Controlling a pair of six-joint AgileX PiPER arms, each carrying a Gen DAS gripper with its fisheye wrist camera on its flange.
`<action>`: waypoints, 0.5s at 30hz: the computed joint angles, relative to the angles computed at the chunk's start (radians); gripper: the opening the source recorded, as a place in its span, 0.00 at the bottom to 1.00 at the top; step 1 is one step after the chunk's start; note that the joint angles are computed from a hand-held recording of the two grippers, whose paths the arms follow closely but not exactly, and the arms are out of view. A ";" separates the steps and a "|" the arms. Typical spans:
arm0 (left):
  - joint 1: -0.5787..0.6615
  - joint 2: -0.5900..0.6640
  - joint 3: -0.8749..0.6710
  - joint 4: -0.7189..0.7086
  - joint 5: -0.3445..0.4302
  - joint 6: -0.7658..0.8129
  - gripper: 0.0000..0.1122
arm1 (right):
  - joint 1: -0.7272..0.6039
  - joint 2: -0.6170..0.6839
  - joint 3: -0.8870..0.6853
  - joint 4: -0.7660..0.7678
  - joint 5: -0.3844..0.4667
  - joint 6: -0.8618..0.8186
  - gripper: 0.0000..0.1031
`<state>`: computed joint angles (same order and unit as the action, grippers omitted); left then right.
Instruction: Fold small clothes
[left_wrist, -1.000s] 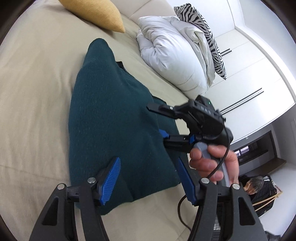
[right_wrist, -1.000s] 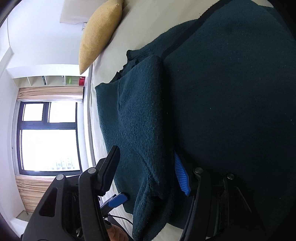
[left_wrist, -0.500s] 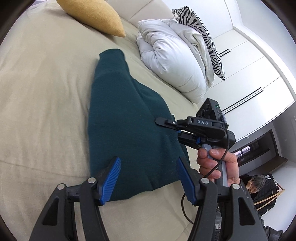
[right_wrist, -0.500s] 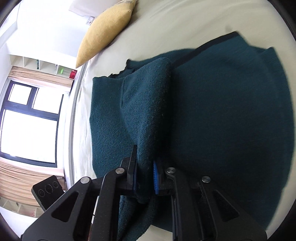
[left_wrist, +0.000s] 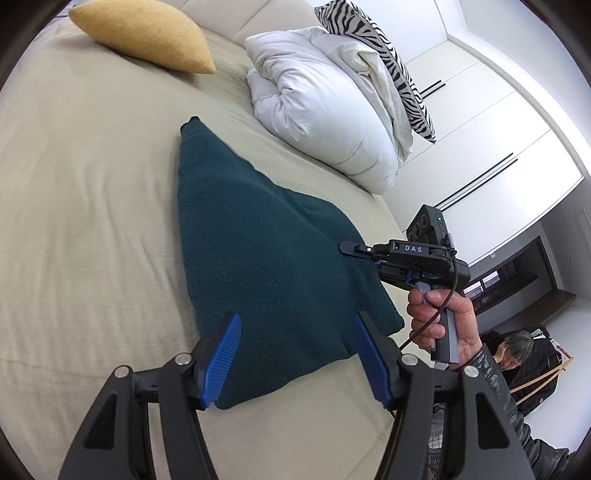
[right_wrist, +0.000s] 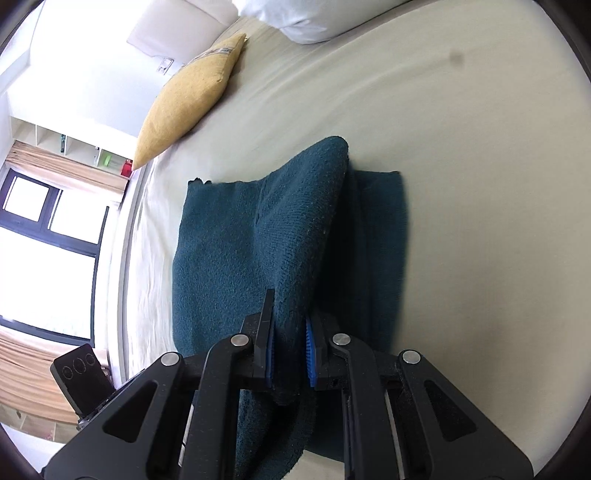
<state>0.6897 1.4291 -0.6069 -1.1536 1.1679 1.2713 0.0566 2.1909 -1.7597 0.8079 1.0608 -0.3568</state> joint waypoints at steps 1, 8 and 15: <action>-0.024 -0.004 -0.003 -0.006 -0.015 -0.006 0.58 | -0.010 0.007 0.005 0.010 0.002 -0.005 0.11; -0.230 0.032 -0.028 -0.031 -0.192 -0.064 0.58 | -0.044 0.078 0.095 0.194 -0.051 -0.080 0.14; -0.314 0.086 -0.025 -0.050 -0.300 -0.056 0.58 | -0.104 -0.044 0.319 0.301 -0.032 -0.247 0.32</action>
<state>0.3761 1.5153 -0.6321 -1.2034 0.8678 1.2158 -0.0471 2.1472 -1.4404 1.1087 1.0284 -0.6039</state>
